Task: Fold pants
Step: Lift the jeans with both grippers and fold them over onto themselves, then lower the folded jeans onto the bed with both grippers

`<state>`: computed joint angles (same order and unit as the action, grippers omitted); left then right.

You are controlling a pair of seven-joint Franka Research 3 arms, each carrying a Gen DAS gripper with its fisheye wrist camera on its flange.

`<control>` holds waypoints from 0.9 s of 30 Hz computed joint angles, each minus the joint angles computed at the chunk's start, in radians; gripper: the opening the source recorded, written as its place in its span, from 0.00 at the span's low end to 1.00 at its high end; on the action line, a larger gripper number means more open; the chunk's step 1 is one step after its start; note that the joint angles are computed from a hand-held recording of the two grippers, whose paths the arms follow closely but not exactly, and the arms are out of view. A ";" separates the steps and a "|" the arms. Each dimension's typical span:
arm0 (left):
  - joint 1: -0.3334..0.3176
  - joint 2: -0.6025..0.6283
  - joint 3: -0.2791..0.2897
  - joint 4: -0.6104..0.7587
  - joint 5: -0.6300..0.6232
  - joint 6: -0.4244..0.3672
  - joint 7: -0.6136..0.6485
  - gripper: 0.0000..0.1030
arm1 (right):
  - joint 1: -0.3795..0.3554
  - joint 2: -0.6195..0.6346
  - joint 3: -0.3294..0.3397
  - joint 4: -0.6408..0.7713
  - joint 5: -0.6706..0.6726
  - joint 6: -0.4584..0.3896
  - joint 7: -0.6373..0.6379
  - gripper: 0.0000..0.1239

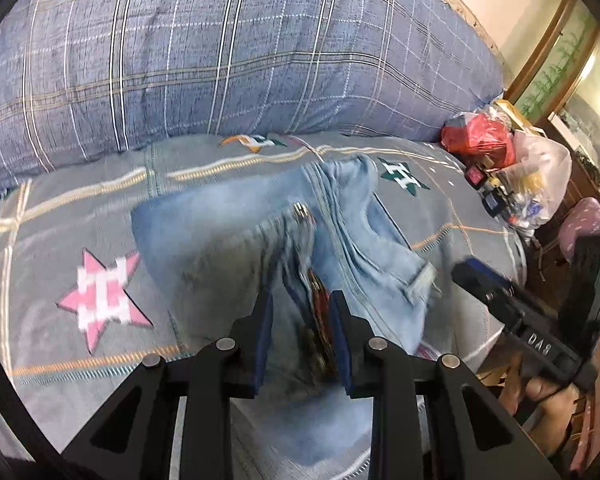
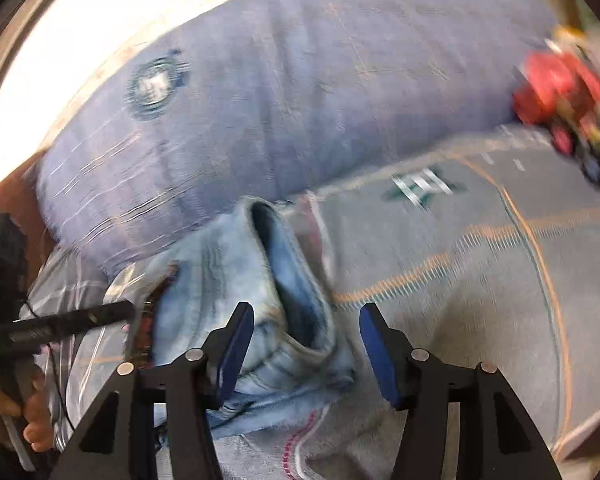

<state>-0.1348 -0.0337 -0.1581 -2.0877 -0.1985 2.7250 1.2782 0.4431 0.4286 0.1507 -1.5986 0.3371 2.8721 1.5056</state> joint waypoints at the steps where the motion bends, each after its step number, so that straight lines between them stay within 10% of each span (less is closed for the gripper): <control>1: -0.005 -0.005 -0.003 -0.013 -0.028 0.011 0.011 0.28 | -0.037 0.008 0.045 0.026 0.026 -0.040 -0.071 0.48; 4: -0.018 -0.006 -0.006 -0.033 -0.079 0.038 0.038 0.28 | -0.095 0.077 0.122 0.169 0.095 -0.232 -0.270 0.48; 10: -0.023 0.005 -0.013 -0.050 -0.039 0.046 0.003 0.28 | 0.004 0.205 0.005 0.363 -0.004 -0.435 -0.153 0.45; 15: -0.024 -0.010 -0.013 -0.060 -0.019 0.046 -0.016 0.29 | 0.015 0.116 0.005 0.210 0.014 -0.260 -0.159 0.16; 20: -0.031 0.019 -0.018 -0.046 0.009 0.040 -0.037 0.38 | 0.015 0.063 0.000 0.149 0.015 -0.218 -0.134 0.15; 27: -0.036 0.029 -0.035 -0.020 0.358 -0.001 -0.236 0.40 | 0.006 0.113 -0.008 0.162 -0.011 -0.231 -0.055 0.15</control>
<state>-0.1709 -0.0046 -0.1929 -2.1074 0.1595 2.7237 1.0423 0.4489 0.5419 0.1429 -1.4364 0.3262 2.6407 1.4509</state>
